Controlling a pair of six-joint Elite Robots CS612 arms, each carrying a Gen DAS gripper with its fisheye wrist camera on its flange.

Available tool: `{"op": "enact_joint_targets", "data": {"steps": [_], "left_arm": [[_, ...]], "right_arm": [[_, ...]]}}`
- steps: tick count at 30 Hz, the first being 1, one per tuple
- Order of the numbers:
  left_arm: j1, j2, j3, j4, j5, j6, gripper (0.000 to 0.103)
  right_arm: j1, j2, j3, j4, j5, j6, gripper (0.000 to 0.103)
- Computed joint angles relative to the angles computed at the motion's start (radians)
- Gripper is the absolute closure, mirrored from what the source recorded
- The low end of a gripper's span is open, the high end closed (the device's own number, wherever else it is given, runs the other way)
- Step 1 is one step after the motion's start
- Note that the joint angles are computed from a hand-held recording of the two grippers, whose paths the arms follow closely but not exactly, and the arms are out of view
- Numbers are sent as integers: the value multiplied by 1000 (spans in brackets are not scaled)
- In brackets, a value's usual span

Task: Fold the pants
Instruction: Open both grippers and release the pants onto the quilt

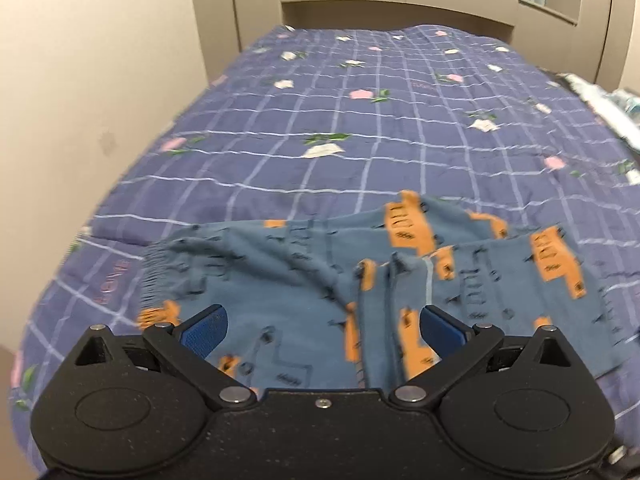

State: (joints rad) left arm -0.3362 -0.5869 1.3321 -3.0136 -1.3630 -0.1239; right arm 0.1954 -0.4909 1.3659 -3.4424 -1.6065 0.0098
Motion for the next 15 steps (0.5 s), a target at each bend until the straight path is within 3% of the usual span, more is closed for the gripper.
{"op": "enact_joint_targets", "data": {"steps": [2,6,10,15], "left_arm": [[-6,-2,18,-15,27,10,1],[-10,0,37,-38,21,-32,1],[-15,15,41,-65,16,-81,1],[-21,52,8,-23,47,-50,1]], "right_arm": [[2,-1,7,-3,-39,12,0],[18,9,4,8,-204,48,0],[10,8,10,8,-225,85,0],[-13,32,-42,-39,-174,32,0]]}}
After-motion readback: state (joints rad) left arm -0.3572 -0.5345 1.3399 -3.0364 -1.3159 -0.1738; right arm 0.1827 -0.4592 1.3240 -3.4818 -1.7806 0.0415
